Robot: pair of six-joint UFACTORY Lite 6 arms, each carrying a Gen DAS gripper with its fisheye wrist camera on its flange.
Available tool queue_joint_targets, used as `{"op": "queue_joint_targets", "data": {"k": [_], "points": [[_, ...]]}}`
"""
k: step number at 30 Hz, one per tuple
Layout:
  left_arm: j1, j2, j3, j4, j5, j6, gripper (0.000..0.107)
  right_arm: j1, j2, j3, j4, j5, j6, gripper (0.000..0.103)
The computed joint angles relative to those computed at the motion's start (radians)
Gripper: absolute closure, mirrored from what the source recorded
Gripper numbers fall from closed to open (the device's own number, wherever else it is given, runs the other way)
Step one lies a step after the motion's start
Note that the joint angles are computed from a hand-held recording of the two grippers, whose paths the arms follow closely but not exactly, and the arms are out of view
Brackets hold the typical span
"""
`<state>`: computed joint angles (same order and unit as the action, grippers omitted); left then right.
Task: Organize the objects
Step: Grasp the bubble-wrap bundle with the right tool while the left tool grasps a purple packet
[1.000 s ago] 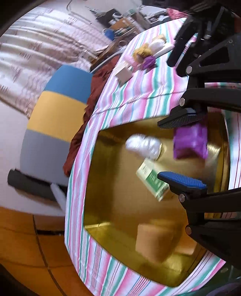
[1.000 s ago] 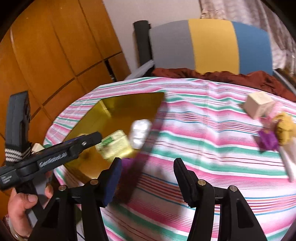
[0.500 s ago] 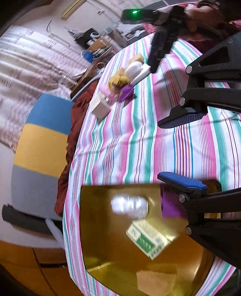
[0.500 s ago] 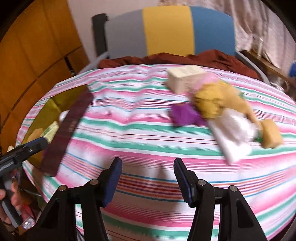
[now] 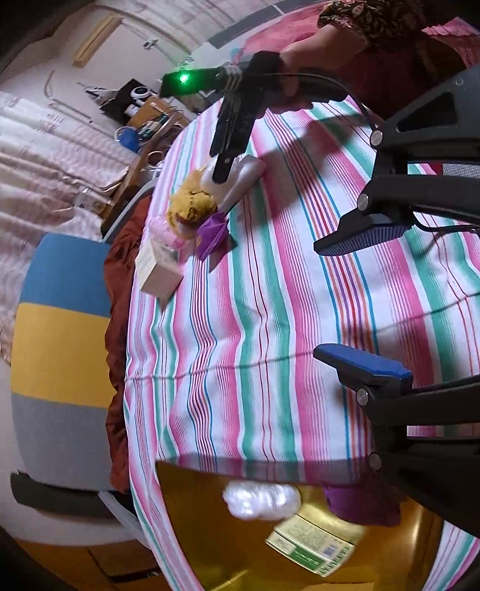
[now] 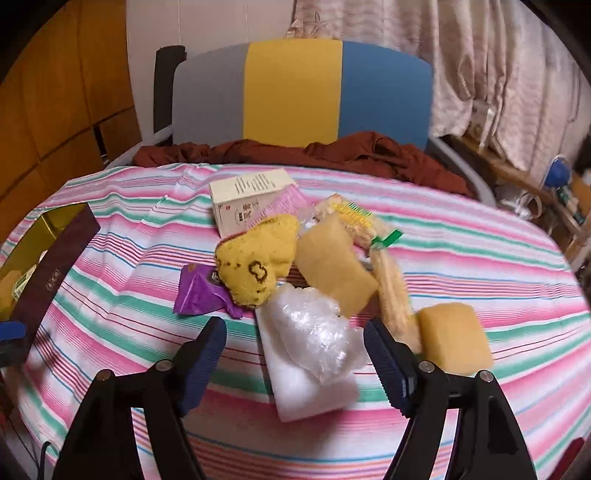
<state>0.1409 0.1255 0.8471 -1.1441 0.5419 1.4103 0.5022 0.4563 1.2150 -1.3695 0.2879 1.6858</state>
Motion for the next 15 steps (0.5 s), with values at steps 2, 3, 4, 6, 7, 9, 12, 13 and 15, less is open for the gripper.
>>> {"op": "queue_joint_targets", "data": {"k": [2,3,4,6,7,9,12,13,15], "points": [[-0.034,0.015,0.017,0.004,-0.016,-0.017,0.057,-0.016,0.022,0.010,-0.025,-0.012,0.034,0.027],[-0.050,0.025,0.028,0.006,-0.022,-0.024,0.057,-0.018,0.039,0.023,-0.002,0.000,0.012,0.031],[-0.071,0.041,0.043,0.007,-0.031,-0.032,0.057,-0.026,0.050,0.036,0.027,0.002,-0.024,0.035],[-0.111,0.070,0.069,0.006,-0.049,-0.047,0.057,-0.037,0.070,0.058,0.080,0.009,-0.083,0.048],[-0.135,0.090,0.089,0.012,-0.058,-0.060,0.057,-0.046,0.077,0.065,0.124,0.005,-0.123,0.051],[-0.174,0.128,0.128,0.026,-0.077,-0.090,0.057,-0.054,0.083,0.072,0.176,0.004,-0.165,0.055],[-0.230,0.195,0.203,0.020,-0.106,-0.102,0.055,-0.062,0.077,0.079,0.265,0.017,-0.246,0.061],[-0.250,0.216,0.231,0.014,-0.127,-0.103,0.051,-0.067,0.066,0.072,0.297,0.009,-0.267,0.062],[-0.274,0.255,0.280,-0.004,-0.148,-0.099,0.042,-0.086,0.033,0.049,0.369,-0.025,-0.310,0.065]]}}
